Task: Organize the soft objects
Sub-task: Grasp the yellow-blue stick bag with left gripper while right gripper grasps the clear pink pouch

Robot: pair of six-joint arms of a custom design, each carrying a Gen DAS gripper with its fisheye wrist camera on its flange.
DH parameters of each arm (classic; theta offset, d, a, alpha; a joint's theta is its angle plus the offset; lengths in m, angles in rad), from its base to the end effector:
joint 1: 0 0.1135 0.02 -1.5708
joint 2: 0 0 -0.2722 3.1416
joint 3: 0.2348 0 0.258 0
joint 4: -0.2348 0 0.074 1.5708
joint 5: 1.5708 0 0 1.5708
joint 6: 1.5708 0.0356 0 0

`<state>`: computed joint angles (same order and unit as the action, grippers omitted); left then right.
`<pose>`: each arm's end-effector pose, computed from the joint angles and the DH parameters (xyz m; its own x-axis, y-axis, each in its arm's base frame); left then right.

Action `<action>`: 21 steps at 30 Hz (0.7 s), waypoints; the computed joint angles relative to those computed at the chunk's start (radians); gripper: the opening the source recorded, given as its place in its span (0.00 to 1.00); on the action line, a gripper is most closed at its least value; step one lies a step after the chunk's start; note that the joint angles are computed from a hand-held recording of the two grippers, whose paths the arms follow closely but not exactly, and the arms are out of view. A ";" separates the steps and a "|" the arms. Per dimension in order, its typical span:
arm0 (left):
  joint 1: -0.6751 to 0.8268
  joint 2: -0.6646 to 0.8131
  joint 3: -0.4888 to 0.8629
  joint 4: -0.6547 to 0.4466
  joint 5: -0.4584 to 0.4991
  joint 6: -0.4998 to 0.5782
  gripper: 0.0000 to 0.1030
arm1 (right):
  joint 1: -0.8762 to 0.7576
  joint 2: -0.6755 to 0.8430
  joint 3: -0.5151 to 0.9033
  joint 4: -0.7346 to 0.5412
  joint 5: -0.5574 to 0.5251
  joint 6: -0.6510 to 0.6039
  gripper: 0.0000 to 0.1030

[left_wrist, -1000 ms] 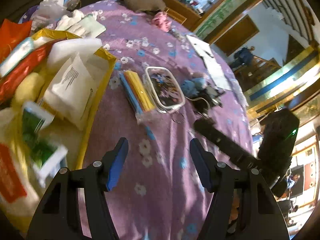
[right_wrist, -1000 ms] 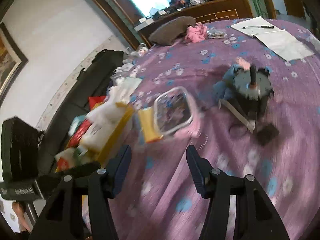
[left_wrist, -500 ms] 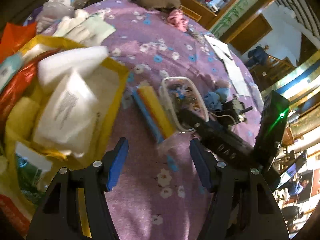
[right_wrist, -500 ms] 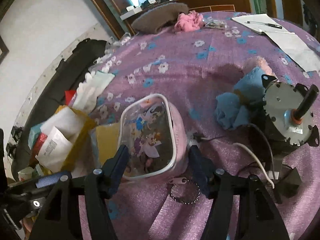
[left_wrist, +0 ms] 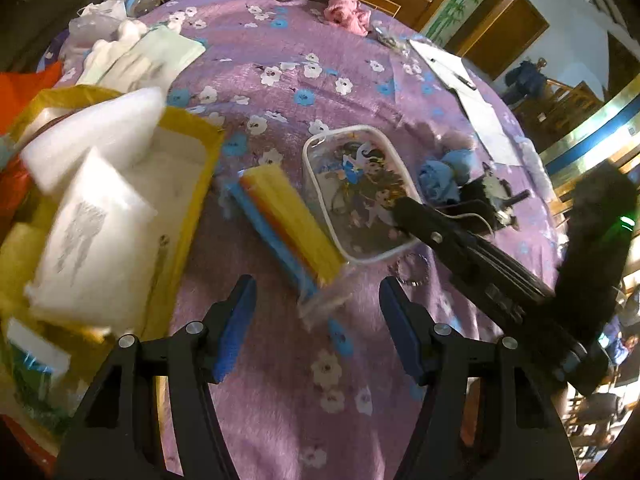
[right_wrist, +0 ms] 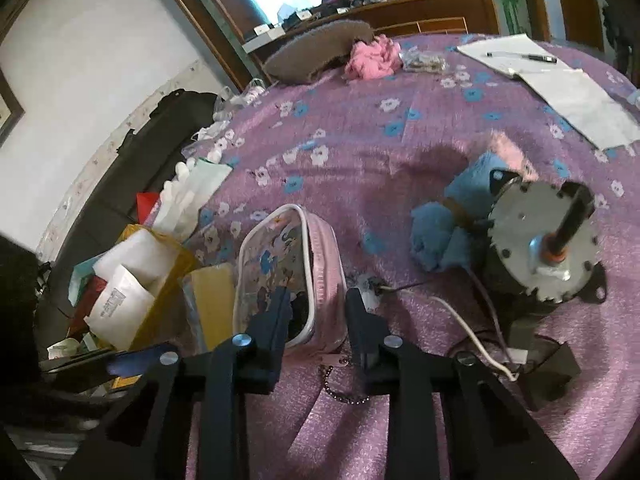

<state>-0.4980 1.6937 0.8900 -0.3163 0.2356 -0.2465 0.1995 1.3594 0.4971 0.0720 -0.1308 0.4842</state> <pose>0.2755 -0.1592 0.1469 -0.9020 0.2204 -0.3712 0.3441 0.8862 -0.3101 0.2428 0.0538 0.1505 -0.7497 0.3193 -0.5796 0.0707 0.9095 0.4096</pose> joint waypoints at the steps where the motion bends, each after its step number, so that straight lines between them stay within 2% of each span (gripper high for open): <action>1: -0.019 0.008 0.002 0.018 -0.047 -0.012 0.59 | 0.008 -0.005 0.002 -0.007 0.010 -0.002 0.24; 2: -0.031 0.010 -0.003 0.039 -0.079 -0.013 0.38 | 0.015 -0.009 0.003 -0.011 0.013 -0.003 0.22; 3: -0.041 0.020 0.002 0.043 -0.109 -0.011 0.28 | 0.019 -0.017 0.001 -0.010 0.015 0.000 0.21; 5: -0.030 0.036 0.011 0.033 -0.100 0.003 0.19 | 0.019 -0.043 -0.007 -0.008 0.011 0.004 0.08; 7: -0.006 0.020 0.001 0.026 -0.072 0.025 0.13 | 0.018 -0.066 -0.019 0.002 0.006 0.016 0.08; 8: 0.007 0.007 -0.009 0.027 -0.045 0.026 0.05 | 0.018 -0.074 -0.021 0.003 0.008 0.015 0.08; 11: 0.044 -0.064 -0.062 0.031 0.016 0.036 0.02 | 0.024 -0.077 -0.027 0.017 0.008 0.023 0.07; 13: 0.080 -0.134 -0.111 0.025 0.092 0.043 0.01 | 0.028 -0.087 -0.029 0.023 0.015 0.025 0.07; 18: 0.112 -0.250 -0.164 -0.019 0.147 0.047 0.01 | 0.030 -0.109 -0.054 0.057 0.021 0.034 0.07; 21: 0.100 -0.259 -0.164 -0.038 0.154 0.076 0.01 | 0.027 -0.179 -0.070 0.013 0.039 0.052 0.07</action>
<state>-0.3978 1.4351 0.7261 -0.3547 0.3893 -0.1703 0.2261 1.1805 0.4276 0.0851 -0.0915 0.5365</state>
